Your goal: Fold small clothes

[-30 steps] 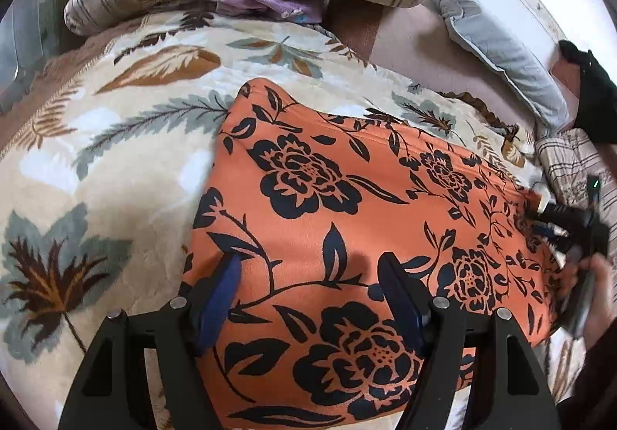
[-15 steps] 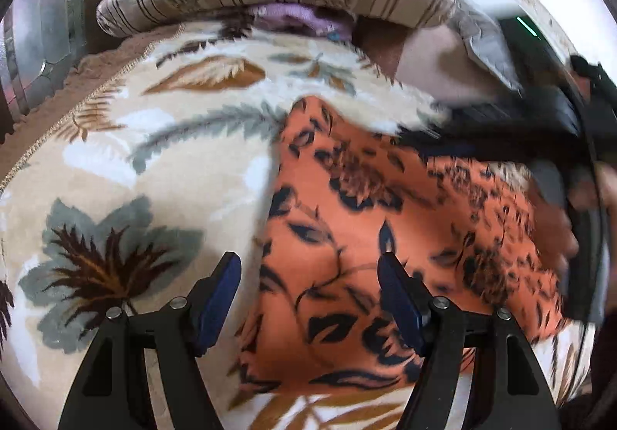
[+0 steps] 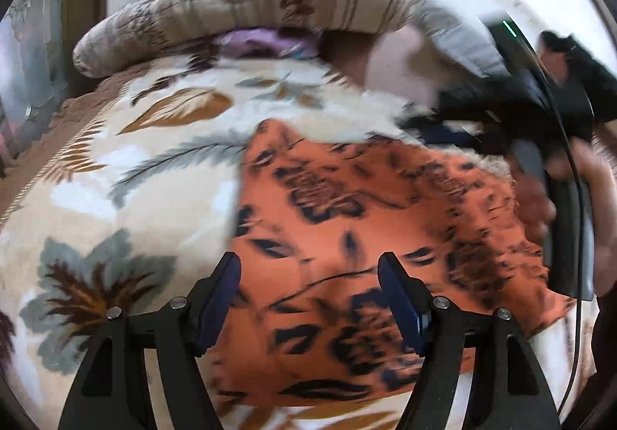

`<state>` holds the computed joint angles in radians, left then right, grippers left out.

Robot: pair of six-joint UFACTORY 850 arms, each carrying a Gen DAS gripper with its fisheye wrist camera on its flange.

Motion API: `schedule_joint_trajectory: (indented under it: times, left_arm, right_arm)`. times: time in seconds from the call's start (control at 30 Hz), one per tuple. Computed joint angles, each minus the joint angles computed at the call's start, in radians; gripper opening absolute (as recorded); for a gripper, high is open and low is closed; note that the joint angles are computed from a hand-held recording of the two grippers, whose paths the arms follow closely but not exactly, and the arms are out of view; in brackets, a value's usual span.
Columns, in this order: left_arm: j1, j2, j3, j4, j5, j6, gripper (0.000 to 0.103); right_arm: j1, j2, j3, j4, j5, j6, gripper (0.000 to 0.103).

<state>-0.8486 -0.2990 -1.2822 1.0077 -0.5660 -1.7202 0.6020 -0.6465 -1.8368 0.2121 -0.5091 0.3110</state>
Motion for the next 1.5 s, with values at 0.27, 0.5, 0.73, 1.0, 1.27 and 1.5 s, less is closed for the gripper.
schedule_joint_trajectory:
  times: [0.27,0.5,0.73,1.0,1.27,1.5]
  left_arm:
    - [-0.013,-0.096,-0.118,-0.233,-0.013,0.226,0.094]
    - [-0.065,-0.202,-0.237,-0.212,-0.215,0.385,0.103]
    - [-0.043,-0.212,-0.265,-0.311,-0.219,0.458,0.103]
    - [-0.043,-0.217,-0.289,-0.357,-0.249,0.491,0.103]
    - [-0.022,-0.156,-0.239,-0.359,-0.318,0.299,0.103]
    - [-0.033,-0.16,-0.238,-0.375,-0.375,0.257,0.103]
  right_arm:
    - [-0.218,0.259,0.367,-0.148,0.05,0.204,0.039]
    - [-0.28,0.159,0.367,-0.211,0.134,0.323,0.037]
    - [-0.289,0.202,0.402,-0.264,0.191,0.39,0.037]
    - [-0.266,0.463,0.639,0.064,0.216,-0.01,0.037]
    - [-0.224,0.519,0.782,0.254,0.089,-0.145,0.038]
    - [-0.205,0.655,0.903,0.249,0.155,-0.089,0.038]
